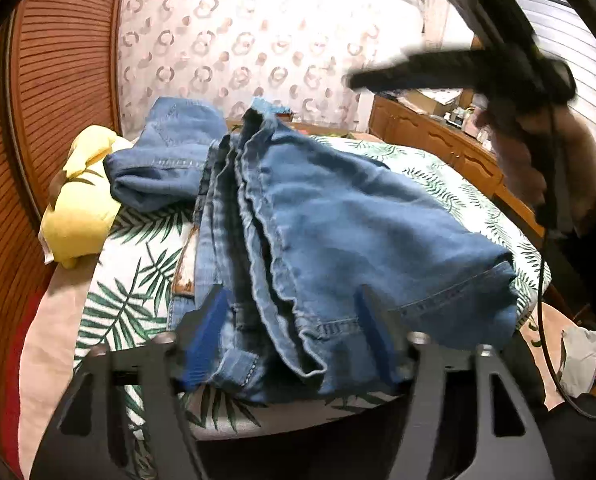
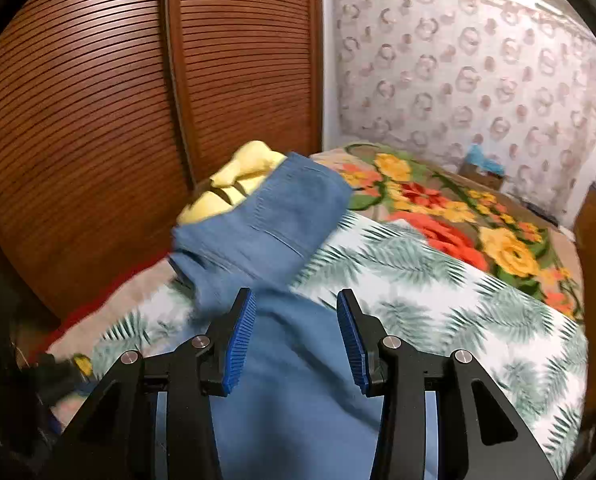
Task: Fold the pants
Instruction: 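Open both tools and release the folded jeans, then lower the right tool to the folded jeans edge and close on it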
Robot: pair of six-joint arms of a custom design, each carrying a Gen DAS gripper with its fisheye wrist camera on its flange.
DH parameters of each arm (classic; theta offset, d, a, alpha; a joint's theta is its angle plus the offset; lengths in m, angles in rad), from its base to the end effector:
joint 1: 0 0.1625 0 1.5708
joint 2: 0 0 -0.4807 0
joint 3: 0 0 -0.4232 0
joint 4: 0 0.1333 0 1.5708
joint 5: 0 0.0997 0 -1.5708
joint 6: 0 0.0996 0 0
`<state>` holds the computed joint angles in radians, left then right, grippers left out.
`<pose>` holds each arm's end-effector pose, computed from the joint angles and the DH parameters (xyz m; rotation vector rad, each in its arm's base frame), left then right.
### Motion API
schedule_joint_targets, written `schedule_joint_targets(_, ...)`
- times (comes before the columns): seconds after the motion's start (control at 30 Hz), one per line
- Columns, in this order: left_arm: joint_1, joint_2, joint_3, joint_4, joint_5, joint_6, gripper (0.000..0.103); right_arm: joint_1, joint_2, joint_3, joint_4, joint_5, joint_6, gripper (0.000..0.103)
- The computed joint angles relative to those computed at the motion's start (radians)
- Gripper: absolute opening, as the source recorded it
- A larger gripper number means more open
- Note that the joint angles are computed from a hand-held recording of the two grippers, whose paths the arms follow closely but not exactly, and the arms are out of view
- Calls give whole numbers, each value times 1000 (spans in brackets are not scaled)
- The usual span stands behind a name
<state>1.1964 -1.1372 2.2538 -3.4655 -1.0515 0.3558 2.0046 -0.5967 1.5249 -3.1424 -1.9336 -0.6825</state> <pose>-0.0199 -0.5502 0.2268 0.6268 2.3886 -1.0124 0.4196 -0.6728 0.0791 1.2406 -2.2867 0.7997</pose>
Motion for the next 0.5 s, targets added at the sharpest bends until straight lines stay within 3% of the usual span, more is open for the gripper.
schedule_joint_targets(0.3,-19,30,-16,-5,10,-5,81,-96,-175,328,-215,-53,-27,44)
schedule_joint_targets(0.5,-49,55,-19,-3,14,-2,81,-154,-249,471,-276,-62,-4,44)
